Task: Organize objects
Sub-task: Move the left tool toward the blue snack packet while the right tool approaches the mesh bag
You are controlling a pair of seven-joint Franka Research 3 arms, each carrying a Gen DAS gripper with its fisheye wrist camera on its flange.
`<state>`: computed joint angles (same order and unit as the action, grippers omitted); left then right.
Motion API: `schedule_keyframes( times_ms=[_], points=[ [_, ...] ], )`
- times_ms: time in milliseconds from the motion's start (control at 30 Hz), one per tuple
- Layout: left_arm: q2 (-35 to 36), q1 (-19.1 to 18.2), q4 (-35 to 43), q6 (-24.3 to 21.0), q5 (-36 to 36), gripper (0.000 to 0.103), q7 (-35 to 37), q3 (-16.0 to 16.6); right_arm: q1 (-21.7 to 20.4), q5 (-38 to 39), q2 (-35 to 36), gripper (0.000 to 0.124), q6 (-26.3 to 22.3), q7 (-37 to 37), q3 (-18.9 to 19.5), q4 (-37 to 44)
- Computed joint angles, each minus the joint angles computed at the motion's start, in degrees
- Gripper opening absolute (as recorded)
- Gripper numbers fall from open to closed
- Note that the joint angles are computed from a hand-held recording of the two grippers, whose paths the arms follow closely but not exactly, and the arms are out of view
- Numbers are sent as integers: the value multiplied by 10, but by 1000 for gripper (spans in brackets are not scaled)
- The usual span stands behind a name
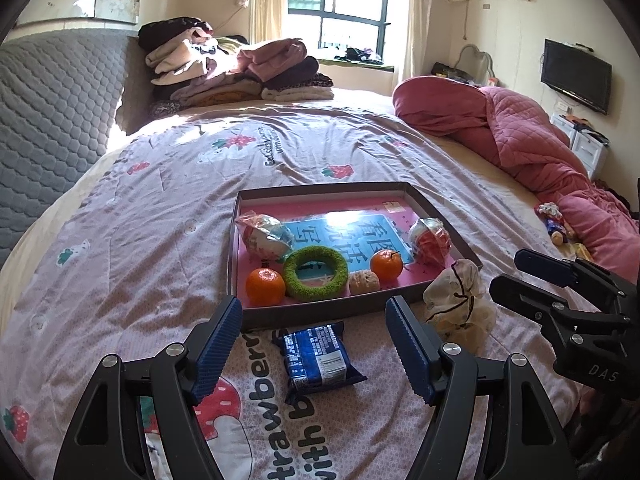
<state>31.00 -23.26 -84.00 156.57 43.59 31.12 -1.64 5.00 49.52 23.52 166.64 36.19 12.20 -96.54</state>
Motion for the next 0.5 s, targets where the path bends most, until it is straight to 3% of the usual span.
schedule_keyframes(
  times_ms=[500],
  points=[
    [14,14,-10,-12,-48,75,41,-22,17,-66,11,57,-3,61,-25,-12]
  ],
)
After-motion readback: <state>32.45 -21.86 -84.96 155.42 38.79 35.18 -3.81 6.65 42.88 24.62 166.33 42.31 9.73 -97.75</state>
